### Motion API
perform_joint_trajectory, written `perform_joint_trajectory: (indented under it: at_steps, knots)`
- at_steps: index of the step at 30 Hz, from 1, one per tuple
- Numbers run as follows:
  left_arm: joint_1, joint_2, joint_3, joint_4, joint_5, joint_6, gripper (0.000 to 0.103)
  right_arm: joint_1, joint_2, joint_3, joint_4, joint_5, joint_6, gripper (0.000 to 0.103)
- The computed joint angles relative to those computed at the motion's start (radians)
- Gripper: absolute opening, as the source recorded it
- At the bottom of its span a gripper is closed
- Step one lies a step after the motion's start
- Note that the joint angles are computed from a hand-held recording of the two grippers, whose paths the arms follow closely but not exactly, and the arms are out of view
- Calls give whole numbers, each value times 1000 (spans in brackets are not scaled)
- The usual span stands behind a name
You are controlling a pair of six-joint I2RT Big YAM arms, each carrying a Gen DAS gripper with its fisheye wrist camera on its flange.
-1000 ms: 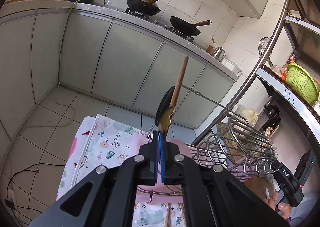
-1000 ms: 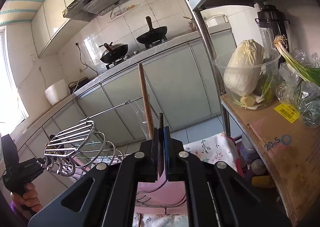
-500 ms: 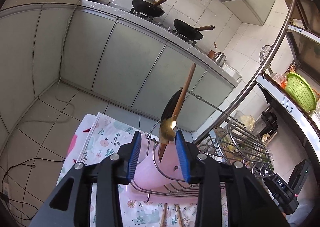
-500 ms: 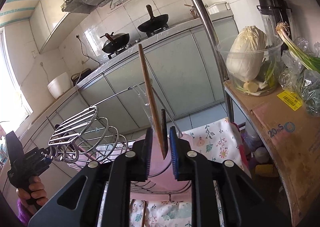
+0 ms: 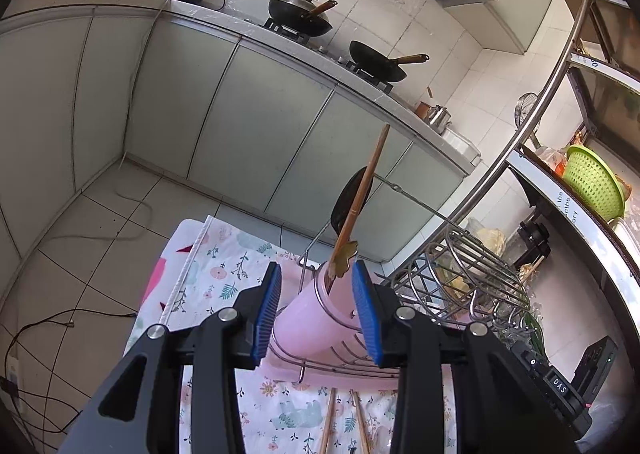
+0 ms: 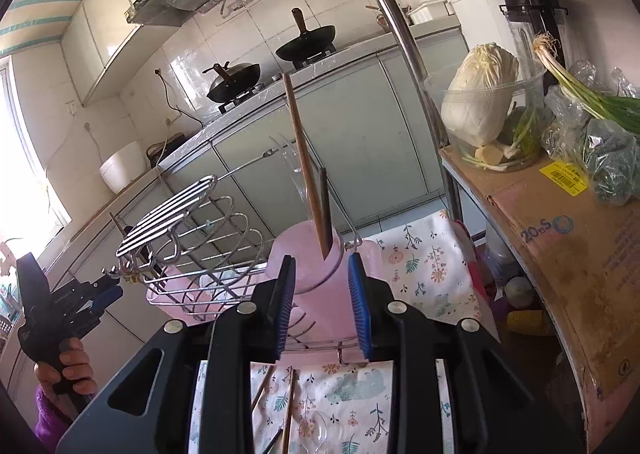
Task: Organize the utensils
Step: 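Lower the spoon and chopstick into the pink cup and open both tools, then move the left tool to a dark chopstick while the right tool moves to the clear spoon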
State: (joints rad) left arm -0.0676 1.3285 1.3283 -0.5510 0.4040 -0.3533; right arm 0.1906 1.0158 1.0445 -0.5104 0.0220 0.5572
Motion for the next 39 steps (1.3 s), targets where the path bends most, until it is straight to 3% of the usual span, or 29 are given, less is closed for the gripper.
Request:
perform_joint_trajectory:
  at_steps: [10,19,31,39]
  knots:
    - [28,-59,-89,-38,76,18,35,58,-36,-91,-80,-30,55,28]
    - [3,-112,-189,-91,93,90,35,108,-51,-155,-127,-57,102,28]
    - [-99,-177,-288,-191,65,276,36,142,-66,-204,-143,-91,137,28]
    - [-178,-156,-276,-270,64,358,34,157,-68,-225,-141,-116,132,28]
